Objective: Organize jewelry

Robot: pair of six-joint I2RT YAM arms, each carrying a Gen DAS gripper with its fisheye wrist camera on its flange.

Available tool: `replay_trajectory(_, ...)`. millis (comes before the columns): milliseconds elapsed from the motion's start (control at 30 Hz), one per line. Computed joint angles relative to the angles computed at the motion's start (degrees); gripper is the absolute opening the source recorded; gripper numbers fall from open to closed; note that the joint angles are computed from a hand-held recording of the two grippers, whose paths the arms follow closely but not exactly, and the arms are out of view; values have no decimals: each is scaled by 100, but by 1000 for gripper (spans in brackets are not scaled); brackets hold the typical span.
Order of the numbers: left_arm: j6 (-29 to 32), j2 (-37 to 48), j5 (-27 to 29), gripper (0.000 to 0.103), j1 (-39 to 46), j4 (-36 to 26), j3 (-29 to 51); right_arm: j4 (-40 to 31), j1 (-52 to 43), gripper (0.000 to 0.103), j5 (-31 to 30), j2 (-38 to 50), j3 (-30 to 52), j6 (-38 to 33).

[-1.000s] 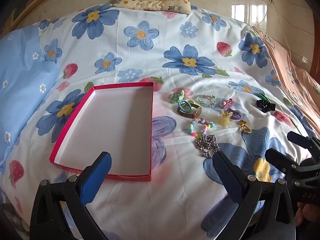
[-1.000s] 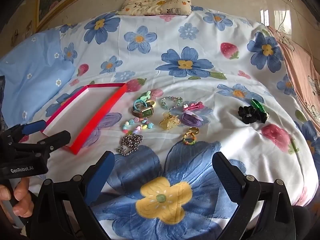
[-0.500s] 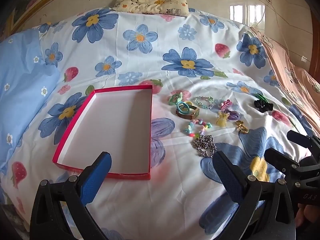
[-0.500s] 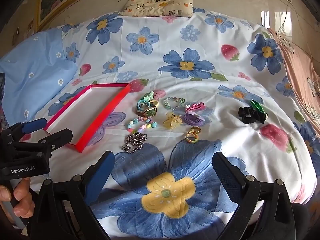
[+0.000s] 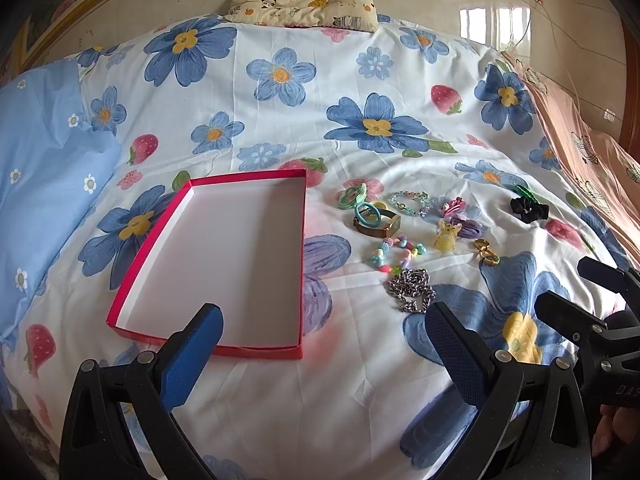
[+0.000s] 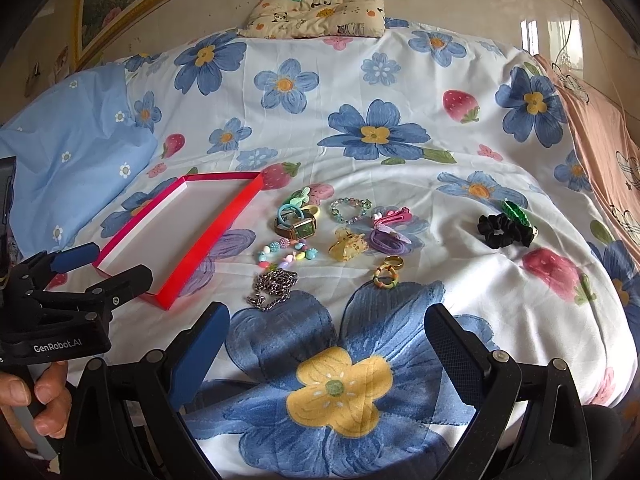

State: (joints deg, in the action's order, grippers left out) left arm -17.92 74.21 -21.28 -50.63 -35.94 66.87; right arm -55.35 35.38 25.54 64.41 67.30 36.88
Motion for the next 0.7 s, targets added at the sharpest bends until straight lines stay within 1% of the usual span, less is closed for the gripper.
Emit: replay_trajectory(700,-20,35,-16,102,-29,12,-14,21,53,99,43,71,28,27)
